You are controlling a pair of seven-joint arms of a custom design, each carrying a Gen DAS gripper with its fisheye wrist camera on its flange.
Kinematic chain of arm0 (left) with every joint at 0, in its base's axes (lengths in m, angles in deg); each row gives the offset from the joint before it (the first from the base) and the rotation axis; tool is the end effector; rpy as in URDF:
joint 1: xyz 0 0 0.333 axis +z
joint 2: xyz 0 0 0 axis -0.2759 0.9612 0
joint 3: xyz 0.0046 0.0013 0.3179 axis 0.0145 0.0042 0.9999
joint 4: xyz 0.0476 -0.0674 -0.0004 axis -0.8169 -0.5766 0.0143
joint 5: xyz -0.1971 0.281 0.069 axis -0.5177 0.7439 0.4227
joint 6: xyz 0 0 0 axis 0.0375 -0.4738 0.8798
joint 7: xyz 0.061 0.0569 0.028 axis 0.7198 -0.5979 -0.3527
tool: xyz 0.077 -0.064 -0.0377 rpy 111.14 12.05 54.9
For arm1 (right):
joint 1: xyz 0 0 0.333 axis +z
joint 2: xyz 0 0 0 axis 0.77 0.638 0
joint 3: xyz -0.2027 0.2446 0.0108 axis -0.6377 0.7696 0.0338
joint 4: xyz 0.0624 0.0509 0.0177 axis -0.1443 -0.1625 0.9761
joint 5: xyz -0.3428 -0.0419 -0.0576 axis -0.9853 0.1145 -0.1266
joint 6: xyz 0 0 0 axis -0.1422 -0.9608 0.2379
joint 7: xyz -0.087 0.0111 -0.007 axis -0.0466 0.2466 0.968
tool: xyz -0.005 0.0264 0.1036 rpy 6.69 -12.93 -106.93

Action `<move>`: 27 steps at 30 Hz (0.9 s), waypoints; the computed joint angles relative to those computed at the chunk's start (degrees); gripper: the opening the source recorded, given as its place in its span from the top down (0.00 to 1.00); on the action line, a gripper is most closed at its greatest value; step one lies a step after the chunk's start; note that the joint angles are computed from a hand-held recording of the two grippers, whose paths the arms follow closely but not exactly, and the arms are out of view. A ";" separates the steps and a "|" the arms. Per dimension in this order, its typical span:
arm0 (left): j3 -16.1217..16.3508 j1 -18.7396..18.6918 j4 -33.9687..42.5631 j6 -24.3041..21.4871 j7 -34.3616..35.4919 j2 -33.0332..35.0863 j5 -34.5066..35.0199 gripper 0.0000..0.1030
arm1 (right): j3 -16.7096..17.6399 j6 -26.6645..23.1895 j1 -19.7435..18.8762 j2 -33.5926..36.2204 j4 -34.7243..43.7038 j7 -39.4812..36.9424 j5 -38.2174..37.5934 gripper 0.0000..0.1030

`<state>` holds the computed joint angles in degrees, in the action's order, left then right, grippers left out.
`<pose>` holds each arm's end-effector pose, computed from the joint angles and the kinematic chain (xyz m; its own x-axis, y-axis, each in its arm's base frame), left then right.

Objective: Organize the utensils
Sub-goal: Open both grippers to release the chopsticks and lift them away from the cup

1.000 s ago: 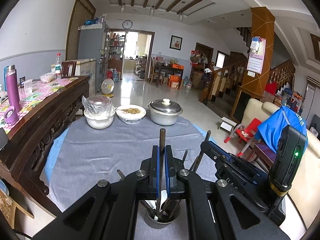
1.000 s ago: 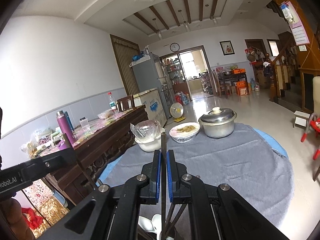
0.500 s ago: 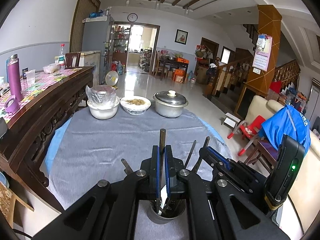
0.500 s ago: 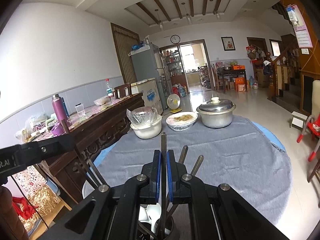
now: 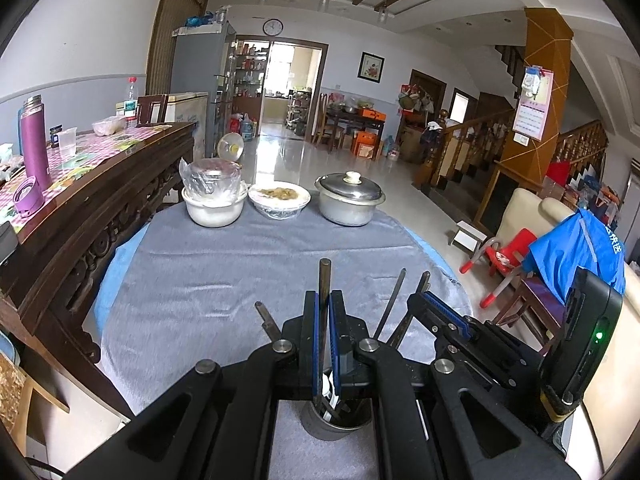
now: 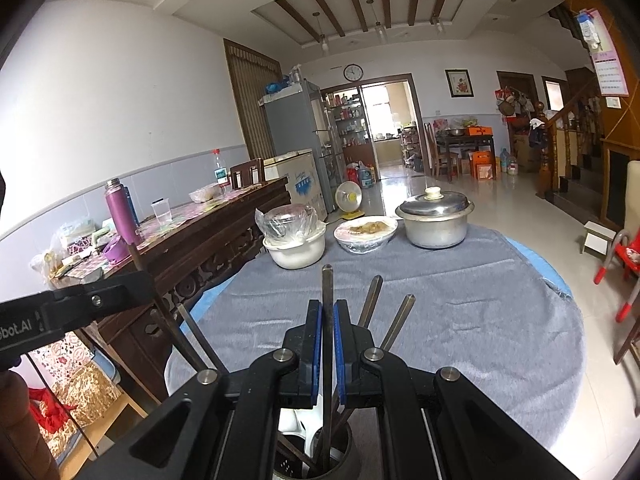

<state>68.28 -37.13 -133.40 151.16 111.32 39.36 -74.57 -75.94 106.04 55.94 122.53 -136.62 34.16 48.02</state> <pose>0.6962 -0.2912 0.5112 -0.2878 -0.9395 0.1856 -0.5652 0.0102 -0.8249 0.6914 0.1163 0.4473 0.1232 -0.9762 -0.1785 -0.4256 0.1105 -0.8981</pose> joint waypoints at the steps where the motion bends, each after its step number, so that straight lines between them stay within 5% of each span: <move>1: 0.12 -0.05 -0.07 -0.11 -0.18 -0.06 0.01 0.95 | 0.05 -0.13 -0.02 0.02 0.08 -0.04 -0.01 0.93; 9: 3.75 -2.06 -0.06 -2.26 -4.15 0.06 3.23 0.94 | 2.02 -1.38 -1.51 -0.23 -0.25 -0.29 -0.16 0.93; 11: 5.63 -3.24 -0.80 -2.07 -6.08 -0.31 5.30 0.86 | 3.02 -1.77 -2.34 -0.45 -0.46 -0.47 -0.38 0.93; 13: 6.54 -3.71 -1.72 -1.51 -7.68 -0.73 6.88 0.53 | 5.10 -2.48 -4.08 -0.60 -0.56 -0.69 -0.66 0.91; 14: 7.24 -4.08 -2.66 -0.52 -8.84 -1.11 7.65 0.49 | 5.70 -2.62 -4.60 -0.67 -0.67 -0.77 -0.65 0.91; 20: 10.27 -5.75 -3.97 0.03 -13.41 -1.95 12.06 0.39 | 6.43 -2.55 -5.41 -1.56 -1.91 -0.39 -0.02 0.90; 24: 11.52 -6.33 -4.50 -0.43 -16.24 -2.27 14.49 0.30 | 6.99 -2.76 -5.93 -2.41 -2.95 -0.08 0.22 0.75; 27: 13.66 -7.64 -5.15 -0.80 -19.50 -2.67 17.34 0.23 | 6.21 -2.34 -5.41 -3.12 -3.99 0.22 0.38 0.75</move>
